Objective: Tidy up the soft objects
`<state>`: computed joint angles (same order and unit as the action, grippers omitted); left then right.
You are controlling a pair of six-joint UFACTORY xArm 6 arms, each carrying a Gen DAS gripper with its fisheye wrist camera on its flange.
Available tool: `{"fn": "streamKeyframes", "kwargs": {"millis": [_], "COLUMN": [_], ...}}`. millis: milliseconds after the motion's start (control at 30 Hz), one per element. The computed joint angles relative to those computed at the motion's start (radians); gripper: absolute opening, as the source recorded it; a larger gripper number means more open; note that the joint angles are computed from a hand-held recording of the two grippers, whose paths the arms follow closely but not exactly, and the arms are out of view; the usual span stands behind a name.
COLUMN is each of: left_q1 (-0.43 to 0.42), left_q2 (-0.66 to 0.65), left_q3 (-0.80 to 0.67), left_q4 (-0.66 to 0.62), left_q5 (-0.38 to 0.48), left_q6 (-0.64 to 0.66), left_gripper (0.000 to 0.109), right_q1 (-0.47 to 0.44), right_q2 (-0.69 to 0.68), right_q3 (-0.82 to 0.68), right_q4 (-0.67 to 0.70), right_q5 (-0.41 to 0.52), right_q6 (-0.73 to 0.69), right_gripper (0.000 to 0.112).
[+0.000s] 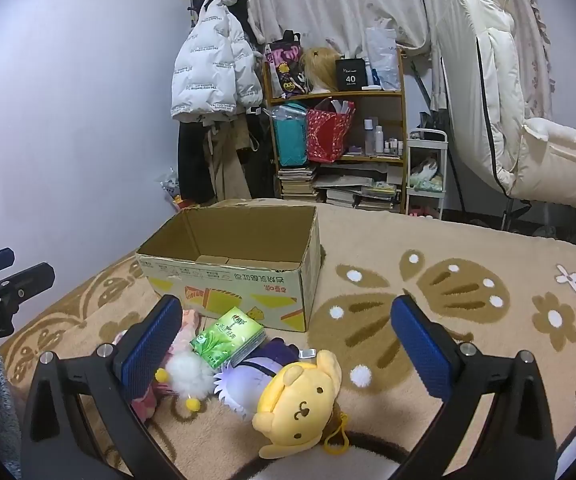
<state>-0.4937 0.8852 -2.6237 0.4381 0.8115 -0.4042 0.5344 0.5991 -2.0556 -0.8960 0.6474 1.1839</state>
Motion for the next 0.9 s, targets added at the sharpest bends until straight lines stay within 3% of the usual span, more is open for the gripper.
{"fn": "streamKeyframes", "kwargs": {"millis": [900], "left_q1": [-0.004], "left_q2": [0.006], "left_q3": [-0.008], "left_q4": [0.007], "left_q5": [0.008], "left_q6": [0.005], "left_gripper": [0.103], "right_q1": [0.000], "right_q2": [0.007], "right_q3": [-0.007], "right_q4": [0.001], "right_q5": [-0.002], "right_q6": [0.000], "right_gripper": [0.103]}}
